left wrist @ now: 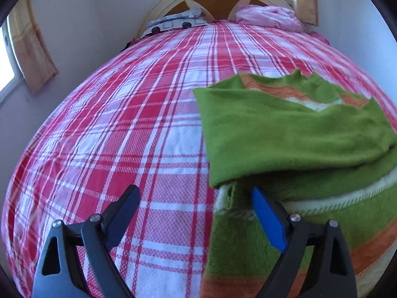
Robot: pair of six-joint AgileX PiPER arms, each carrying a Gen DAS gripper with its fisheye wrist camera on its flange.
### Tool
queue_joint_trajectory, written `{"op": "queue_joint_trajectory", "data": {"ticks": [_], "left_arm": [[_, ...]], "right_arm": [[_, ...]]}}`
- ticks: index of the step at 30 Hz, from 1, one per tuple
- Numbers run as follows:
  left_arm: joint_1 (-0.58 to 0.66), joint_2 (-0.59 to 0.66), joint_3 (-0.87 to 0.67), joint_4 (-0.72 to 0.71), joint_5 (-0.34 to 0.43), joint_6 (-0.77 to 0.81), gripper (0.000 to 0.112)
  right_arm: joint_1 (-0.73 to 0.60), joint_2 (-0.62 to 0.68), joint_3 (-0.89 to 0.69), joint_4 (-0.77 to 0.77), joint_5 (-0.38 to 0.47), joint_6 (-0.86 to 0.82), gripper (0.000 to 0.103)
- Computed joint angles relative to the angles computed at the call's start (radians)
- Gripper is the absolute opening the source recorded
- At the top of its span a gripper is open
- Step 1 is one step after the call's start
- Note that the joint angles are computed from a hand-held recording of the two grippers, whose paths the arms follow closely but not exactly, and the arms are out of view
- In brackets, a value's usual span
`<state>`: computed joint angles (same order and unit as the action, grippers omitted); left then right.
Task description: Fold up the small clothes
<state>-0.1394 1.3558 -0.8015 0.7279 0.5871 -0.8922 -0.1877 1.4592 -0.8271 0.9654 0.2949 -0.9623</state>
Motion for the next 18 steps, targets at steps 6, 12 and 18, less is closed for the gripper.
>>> {"op": "queue_joint_trajectory", "data": {"ticks": [6, 12, 18], "left_arm": [[-0.015, 0.087, -0.017, 0.152, 0.032, -0.151, 0.103], [0.045, 0.045, 0.026, 0.146, -0.042, -0.138, 0.103], [0.097, 0.044, 0.021, 0.034, -0.094, -0.029, 0.103]], "right_arm": [[-0.031, -0.018, 0.024, 0.161, 0.015, -0.156, 0.087], [-0.041, -0.044, -0.008, 0.160, 0.135, -0.204, 0.081], [0.094, 0.033, -0.253, -0.176, 0.276, 0.180, 0.066]]}}
